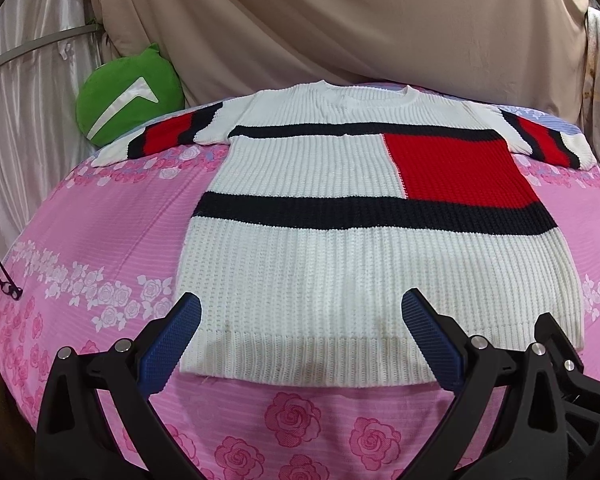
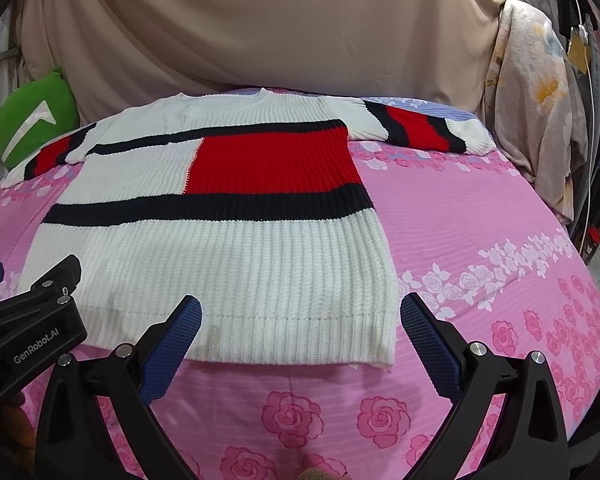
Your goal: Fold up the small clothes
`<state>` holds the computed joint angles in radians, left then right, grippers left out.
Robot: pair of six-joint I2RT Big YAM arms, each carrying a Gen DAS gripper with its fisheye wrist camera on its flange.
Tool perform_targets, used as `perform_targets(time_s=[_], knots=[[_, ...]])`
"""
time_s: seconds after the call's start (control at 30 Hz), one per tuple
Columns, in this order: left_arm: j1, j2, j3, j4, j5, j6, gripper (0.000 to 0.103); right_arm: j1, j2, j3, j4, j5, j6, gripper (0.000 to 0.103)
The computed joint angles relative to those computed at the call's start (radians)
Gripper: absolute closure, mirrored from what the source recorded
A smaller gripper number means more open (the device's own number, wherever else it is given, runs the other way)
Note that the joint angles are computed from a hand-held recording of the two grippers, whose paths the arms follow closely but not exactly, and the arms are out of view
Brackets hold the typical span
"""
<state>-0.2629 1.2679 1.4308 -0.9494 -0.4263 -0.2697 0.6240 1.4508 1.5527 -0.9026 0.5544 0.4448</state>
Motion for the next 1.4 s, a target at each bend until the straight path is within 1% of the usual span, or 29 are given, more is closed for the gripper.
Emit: perform_targets(time_s=[0.33,0.63,0.7,0.8,0.87,0.93,1.03,1.1,1.17,1.23,1.27,1.3,1.4], knots=[[0.006,0.011,0.008,-0.015,0.013,-0.009,0.005,0.001,0.004,0.005,-0.003,-0.002,0.000,0.005],[0.008,0.014,0.010,-0.018,0.019,-0.012,0.005,-0.004,0.009,0.010,-0.002,-0.031,-0.009,0.005],[0.014,0.012,0.009,-0.019,0.033,-0.015,0.005,-0.009,0.007,0.007,0.003,-0.042,-0.016,0.005],[0.038,0.009,0.020,-0.022,0.075,-0.021,0.005,-0.034,-0.006,-0.001,0.027,-0.064,-0.043,0.005],[0.060,0.008,0.035,-0.012,0.094,-0.012,0.005,-0.076,-0.018,0.002,0.040,-0.108,-0.055,0.005],[0.088,0.015,0.063,0.002,0.105,-0.003,0.005,-0.152,-0.030,0.012,0.065,-0.176,-0.072,0.005],[0.129,0.047,0.127,0.018,0.111,0.004,0.005,-0.299,-0.023,0.056,0.118,-0.291,-0.094,0.005],[0.149,0.083,0.183,0.025,0.096,0.006,0.005,-0.406,0.019,0.124,0.133,-0.373,-0.089,0.005],[0.164,0.127,0.244,0.027,0.081,0.009,0.005,-0.508,0.103,0.235,0.112,-0.456,-0.054,0.005],[0.178,0.172,0.302,0.028,0.075,0.011,0.005,-0.582,0.184,0.331,0.107,-0.539,-0.017,0.005],[0.184,0.197,0.334,0.025,0.074,0.014,0.005,-0.612,0.226,0.379,0.109,-0.566,0.001,0.005],[0.188,0.225,0.367,0.025,0.071,0.016,0.005,-0.639,0.278,0.441,0.099,-0.580,0.014,0.005],[0.198,0.295,0.445,0.032,0.066,0.022,0.005,-0.682,0.446,0.662,0.011,-0.559,0.003,0.005]])
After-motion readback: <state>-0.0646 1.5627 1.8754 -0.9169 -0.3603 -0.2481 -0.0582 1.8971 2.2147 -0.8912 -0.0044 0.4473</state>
